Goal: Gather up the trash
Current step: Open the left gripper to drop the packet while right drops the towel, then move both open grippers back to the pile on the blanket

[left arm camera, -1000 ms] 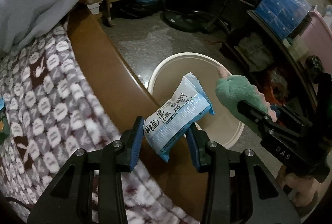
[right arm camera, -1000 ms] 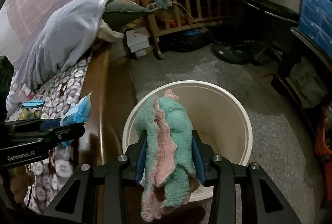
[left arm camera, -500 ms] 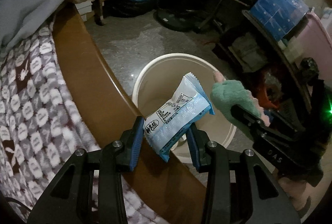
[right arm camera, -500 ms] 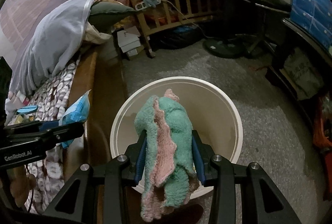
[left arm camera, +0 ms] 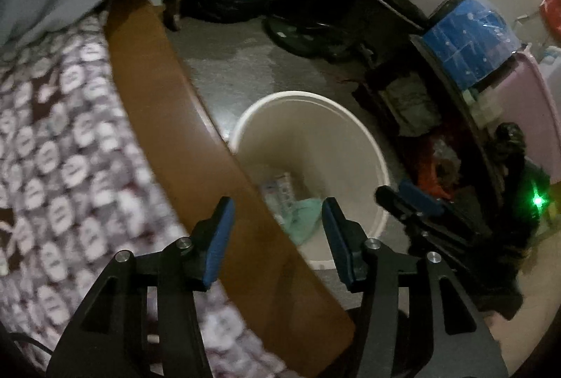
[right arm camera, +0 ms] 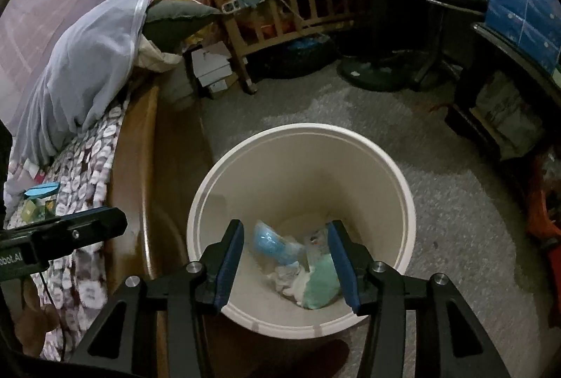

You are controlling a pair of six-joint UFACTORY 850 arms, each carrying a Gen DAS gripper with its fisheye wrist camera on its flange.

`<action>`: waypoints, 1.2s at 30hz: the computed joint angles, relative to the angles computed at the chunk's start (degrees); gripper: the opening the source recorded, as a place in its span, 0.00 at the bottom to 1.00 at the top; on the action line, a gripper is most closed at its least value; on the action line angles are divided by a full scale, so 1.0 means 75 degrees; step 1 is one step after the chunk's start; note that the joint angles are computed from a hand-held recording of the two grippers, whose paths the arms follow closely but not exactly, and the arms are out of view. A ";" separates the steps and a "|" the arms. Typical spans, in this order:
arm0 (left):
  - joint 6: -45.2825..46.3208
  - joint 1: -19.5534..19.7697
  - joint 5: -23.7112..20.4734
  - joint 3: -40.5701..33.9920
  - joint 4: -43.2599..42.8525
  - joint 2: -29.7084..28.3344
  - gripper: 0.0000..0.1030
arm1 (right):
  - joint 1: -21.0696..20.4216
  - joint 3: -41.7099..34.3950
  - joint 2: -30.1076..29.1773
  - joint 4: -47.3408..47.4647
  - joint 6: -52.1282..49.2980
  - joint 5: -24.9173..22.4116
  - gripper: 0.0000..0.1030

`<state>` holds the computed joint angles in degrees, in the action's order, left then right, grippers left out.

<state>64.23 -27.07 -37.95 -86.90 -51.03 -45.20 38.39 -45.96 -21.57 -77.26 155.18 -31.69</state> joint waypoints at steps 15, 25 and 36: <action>0.0572 0.0801 0.1991 0.1072 0.0047 0.0653 0.49 | 0.0220 -0.1438 -0.0715 0.0276 -0.1307 0.0097 0.47; 0.0840 0.1868 0.2747 0.1349 0.0094 0.0737 0.49 | 0.0265 -0.3473 -0.2046 0.1113 -0.3578 0.0767 0.56; -0.0869 0.3193 0.2869 0.0705 0.1471 0.0368 0.49 | 0.0359 -0.5871 -0.3546 0.2987 -0.6728 0.1313 0.61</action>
